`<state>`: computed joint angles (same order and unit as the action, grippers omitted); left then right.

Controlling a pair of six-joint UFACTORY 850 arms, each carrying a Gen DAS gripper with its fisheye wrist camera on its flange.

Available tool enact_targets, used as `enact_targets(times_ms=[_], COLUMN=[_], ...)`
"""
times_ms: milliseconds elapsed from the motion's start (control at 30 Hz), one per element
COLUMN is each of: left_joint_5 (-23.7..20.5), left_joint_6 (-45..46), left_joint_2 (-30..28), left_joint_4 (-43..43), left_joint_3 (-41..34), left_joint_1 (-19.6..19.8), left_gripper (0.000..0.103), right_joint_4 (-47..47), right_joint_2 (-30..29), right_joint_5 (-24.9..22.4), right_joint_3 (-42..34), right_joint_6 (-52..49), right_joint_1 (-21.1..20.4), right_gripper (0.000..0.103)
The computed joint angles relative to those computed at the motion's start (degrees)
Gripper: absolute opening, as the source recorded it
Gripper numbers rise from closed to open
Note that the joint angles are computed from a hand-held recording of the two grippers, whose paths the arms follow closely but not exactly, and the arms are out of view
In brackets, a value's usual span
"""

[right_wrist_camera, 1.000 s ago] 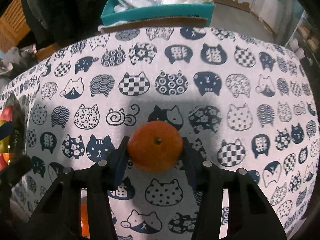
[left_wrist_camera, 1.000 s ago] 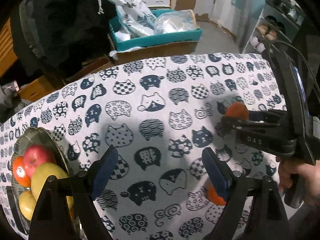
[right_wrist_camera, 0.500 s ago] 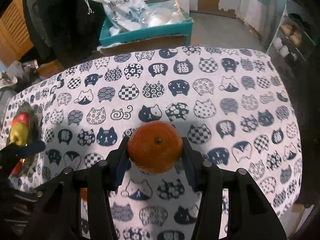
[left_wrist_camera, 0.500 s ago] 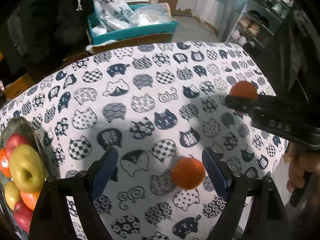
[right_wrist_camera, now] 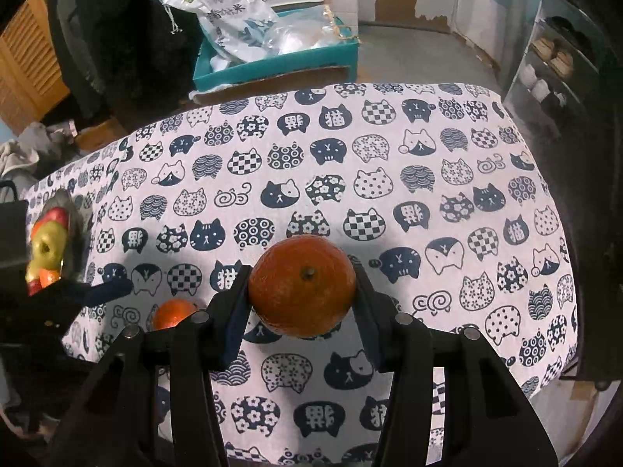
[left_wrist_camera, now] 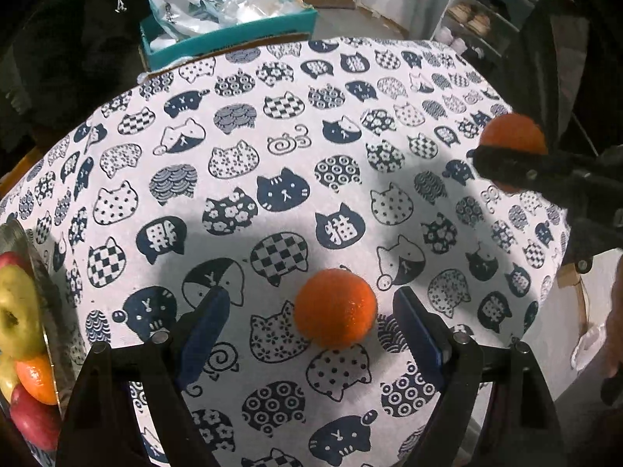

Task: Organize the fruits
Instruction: 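Grasp the second small tangerine with the left tool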

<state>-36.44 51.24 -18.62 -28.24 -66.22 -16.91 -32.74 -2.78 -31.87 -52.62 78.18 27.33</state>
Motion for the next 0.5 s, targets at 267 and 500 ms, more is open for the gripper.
enact_targets(times_ms=[267,500], left_joint_5=[0.0,-1.1], left_joint_6=[1.0,4.9], left_joint_2=[-1.3,-0.9], left_joint_4=[-1.2,-2.3], left_joint_3=[0.1,0.9], left_joint_1=[0.0,-0.7], left_gripper=[0.077,0.049], right_joint_4=[0.8,0.8], right_joint_2=[-0.1,-0.3], right_joint_5=[1.4,1.7], right_joint_3=[0.4,0.2], right_joint_6=[-0.2,-0.2], right_joint_1=[-0.7,-0.8], right_gripper=[0.049,0.049])
